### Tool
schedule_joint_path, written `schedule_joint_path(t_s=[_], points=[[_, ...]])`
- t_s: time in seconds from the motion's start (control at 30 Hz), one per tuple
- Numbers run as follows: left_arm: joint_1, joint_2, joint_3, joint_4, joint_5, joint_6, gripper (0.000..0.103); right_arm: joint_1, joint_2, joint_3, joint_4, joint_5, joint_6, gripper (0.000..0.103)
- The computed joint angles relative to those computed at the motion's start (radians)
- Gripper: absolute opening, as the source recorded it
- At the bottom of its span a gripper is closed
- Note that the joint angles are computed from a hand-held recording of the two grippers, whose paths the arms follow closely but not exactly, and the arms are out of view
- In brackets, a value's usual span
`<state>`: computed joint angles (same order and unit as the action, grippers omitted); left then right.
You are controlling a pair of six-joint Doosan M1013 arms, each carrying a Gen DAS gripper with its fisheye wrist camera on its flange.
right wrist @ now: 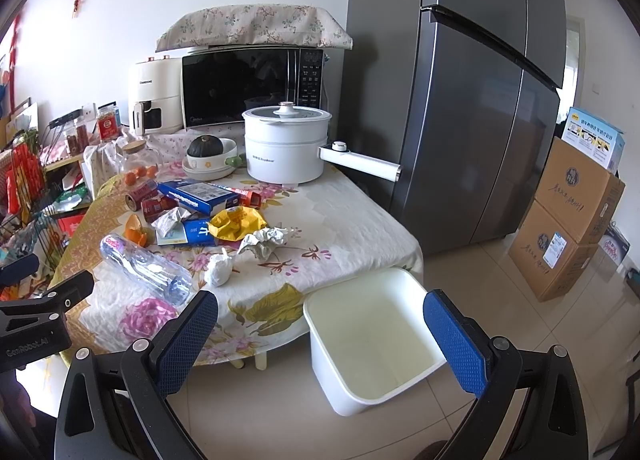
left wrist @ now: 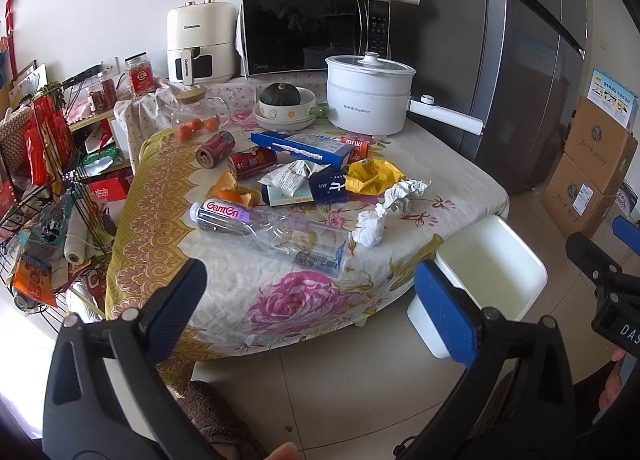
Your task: Collect trash
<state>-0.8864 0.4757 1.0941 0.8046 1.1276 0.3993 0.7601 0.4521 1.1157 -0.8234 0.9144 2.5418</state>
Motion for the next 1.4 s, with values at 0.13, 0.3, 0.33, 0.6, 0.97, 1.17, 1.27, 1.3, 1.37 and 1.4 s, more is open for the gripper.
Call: schedule_joint_path(t_s=[0.13, 0.3, 0.33, 0.6, 0.97, 1.17, 1.27, 1.3, 1.37, 1.4], points=[[0.001, 0.001, -0.002, -0.007, 0.006, 0.002, 0.103, 0.004, -0.003, 0.004, -0.015, 0.000, 0.011, 0.103], [0.003, 0.003, -0.008, -0.011, 0.013, 0.002, 0.103, 0.007, -0.004, 0.004, -0.025, 0.005, 0.022, 0.103], [0.004, 0.004, -0.010, -0.015, 0.013, 0.003, 0.103, 0.008, -0.005, 0.004, -0.027, 0.006, 0.022, 0.103], [0.015, 0.020, -0.040, -0.040, 0.046, 0.029, 0.103, 0.002, -0.003, -0.010, -0.001, 0.012, -0.019, 0.103], [0.103, 0.045, -0.089, -0.330, 0.058, 0.214, 0.103, -0.050, 0.059, -0.140, 0.269, 0.056, -0.287, 0.103], [0.194, 0.064, -0.100, -0.583, 0.052, 0.235, 0.101, -0.090, 0.151, -0.295, 0.451, 0.173, -0.487, 0.103], [0.230, 0.082, -0.107, -0.678, 0.036, 0.216, 0.101, -0.107, 0.212, -0.394, 0.515, 0.246, -0.560, 0.103], [0.240, 0.088, -0.111, -0.706, 0.024, 0.204, 0.100, -0.112, 0.232, -0.424, 0.525, 0.265, -0.575, 0.103], [0.257, 0.102, -0.118, -0.742, -0.003, 0.175, 0.100, -0.118, 0.251, -0.446, 0.530, 0.272, -0.584, 0.103], [0.264, 0.111, -0.126, -0.746, -0.008, 0.156, 0.100, -0.121, 0.258, -0.451, 0.529, 0.270, -0.584, 0.103]])
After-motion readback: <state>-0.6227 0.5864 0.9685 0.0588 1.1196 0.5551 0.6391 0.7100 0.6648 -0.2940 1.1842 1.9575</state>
